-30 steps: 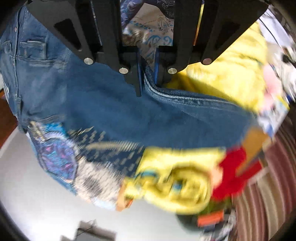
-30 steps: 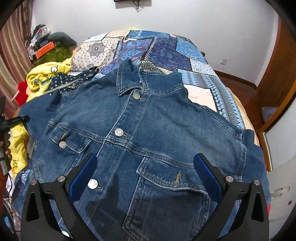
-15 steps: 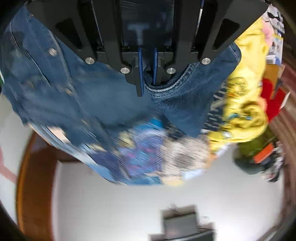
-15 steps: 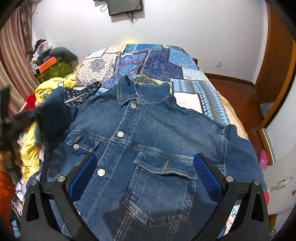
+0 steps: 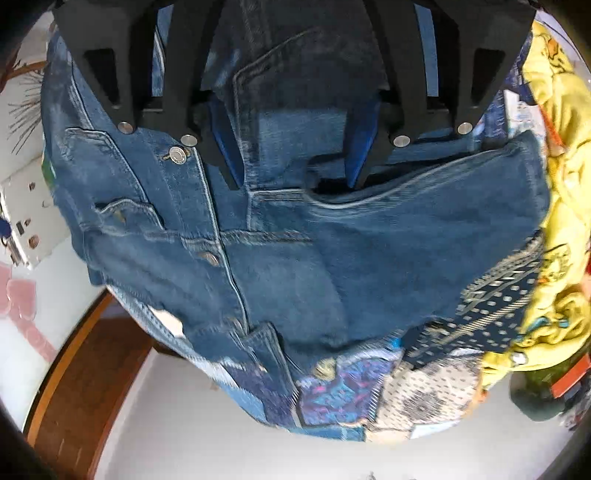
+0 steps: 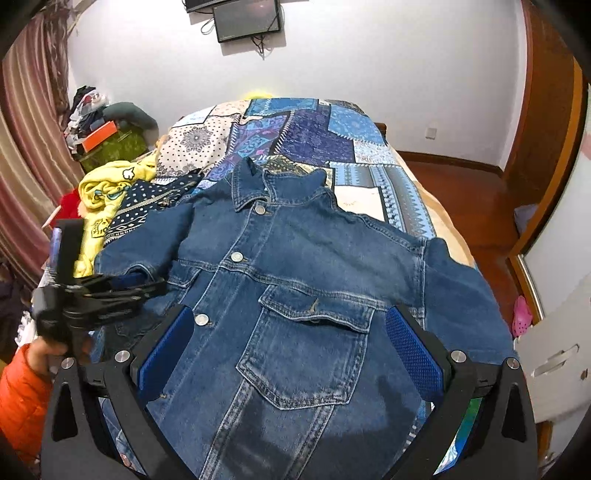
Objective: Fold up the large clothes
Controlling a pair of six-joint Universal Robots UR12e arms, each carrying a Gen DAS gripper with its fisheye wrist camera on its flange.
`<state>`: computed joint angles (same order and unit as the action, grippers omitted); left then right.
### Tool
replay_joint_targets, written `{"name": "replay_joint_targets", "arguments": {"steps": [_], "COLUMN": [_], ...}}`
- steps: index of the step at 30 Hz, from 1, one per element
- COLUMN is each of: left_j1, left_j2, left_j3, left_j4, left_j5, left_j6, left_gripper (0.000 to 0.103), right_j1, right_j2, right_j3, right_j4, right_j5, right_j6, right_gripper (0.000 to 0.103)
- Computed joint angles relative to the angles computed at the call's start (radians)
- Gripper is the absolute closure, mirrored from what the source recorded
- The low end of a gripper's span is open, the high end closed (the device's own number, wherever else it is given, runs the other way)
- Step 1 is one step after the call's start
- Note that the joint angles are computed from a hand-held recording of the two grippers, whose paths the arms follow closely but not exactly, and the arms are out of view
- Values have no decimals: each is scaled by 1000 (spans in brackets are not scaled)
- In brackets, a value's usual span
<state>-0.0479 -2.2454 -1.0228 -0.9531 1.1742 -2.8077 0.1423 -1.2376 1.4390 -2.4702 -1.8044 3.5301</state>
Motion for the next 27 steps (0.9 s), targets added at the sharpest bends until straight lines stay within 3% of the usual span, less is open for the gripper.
{"name": "replay_joint_targets", "arguments": {"steps": [2, 6, 8, 10, 12, 16, 20, 27], "left_j1": [13, 63, 84, 103, 128, 174, 205, 212], "left_j2": [22, 34, 34, 20, 8, -22, -48, -117], "left_j3": [-34, -64, -72, -56, -46, -34, -43, 8], "left_j4": [40, 126, 150, 122, 80, 9, -4, 14], "left_j5": [0, -28, -19, 4, -18, -131, -277, -426], "left_j6": [-35, -184, -242, -290, -353, -480, -591, -709], "left_gripper": [38, 12, 11, 11, 11, 11, 11, 12], "right_j1": [-1, 1, 2, 3, 5, 7, 7, 5], "right_j2": [-2, 6, 11, 18, 25, 40, 54, 72], "right_j3": [6, -1, -5, -13, -21, -36, -54, -76], "right_j4": [-3, 2, 7, 16, 25, 47, 73, 102], "right_j5": [8, 21, 23, 28, 33, 32, 37, 34], "right_j6": [10, 17, 15, 13, 9, 0, -2, -1], "right_gripper": [0, 0, 0, 0, 0, 0, 0, 0]}}
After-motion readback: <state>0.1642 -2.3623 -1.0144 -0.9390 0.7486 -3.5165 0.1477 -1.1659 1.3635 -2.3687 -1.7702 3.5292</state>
